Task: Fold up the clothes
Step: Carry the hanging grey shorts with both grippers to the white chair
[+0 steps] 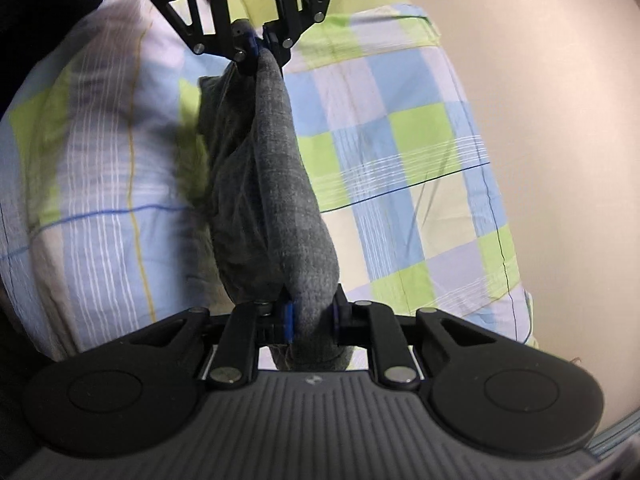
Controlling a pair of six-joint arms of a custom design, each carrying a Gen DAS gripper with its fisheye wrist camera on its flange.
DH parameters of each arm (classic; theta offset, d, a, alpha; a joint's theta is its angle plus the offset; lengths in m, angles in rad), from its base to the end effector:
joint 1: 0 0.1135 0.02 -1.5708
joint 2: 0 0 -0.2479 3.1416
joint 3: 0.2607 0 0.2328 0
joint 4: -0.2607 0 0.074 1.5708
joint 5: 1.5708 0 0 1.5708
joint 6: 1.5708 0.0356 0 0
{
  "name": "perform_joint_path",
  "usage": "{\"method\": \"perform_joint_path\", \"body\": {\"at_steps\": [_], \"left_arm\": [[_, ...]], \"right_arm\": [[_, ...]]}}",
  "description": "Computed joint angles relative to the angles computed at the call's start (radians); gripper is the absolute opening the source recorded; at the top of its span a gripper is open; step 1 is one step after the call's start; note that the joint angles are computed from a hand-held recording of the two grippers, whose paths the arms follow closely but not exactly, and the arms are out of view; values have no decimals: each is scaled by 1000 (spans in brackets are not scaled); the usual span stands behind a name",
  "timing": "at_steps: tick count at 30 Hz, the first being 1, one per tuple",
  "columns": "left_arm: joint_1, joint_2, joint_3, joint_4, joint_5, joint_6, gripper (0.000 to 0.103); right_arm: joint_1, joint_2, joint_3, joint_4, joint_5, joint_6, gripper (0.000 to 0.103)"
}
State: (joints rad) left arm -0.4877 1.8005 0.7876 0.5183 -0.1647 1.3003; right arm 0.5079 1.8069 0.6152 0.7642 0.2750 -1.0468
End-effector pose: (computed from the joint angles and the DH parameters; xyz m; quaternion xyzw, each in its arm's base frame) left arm 0.3053 -0.1553 0.1440 0.6407 0.5688 0.2667 0.4413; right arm 0.2804 0.1450 0.1229 -0.5314 0.6458 -0.2538 0.4859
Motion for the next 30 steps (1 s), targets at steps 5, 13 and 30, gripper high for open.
{"method": "perform_joint_path", "body": {"at_steps": [5,13,30], "left_arm": [[-37,-54,10,-56,-27,-2,5],[-87,-116,22,-63,16,24,6],[-320,67,316,-130,377,78,6]], "right_arm": [[-12,-74,-35,-31,-20,25,14],[24,-284,-116,-136,114,72,14],[435,-953,-79,-1551,887,906,14]]}}
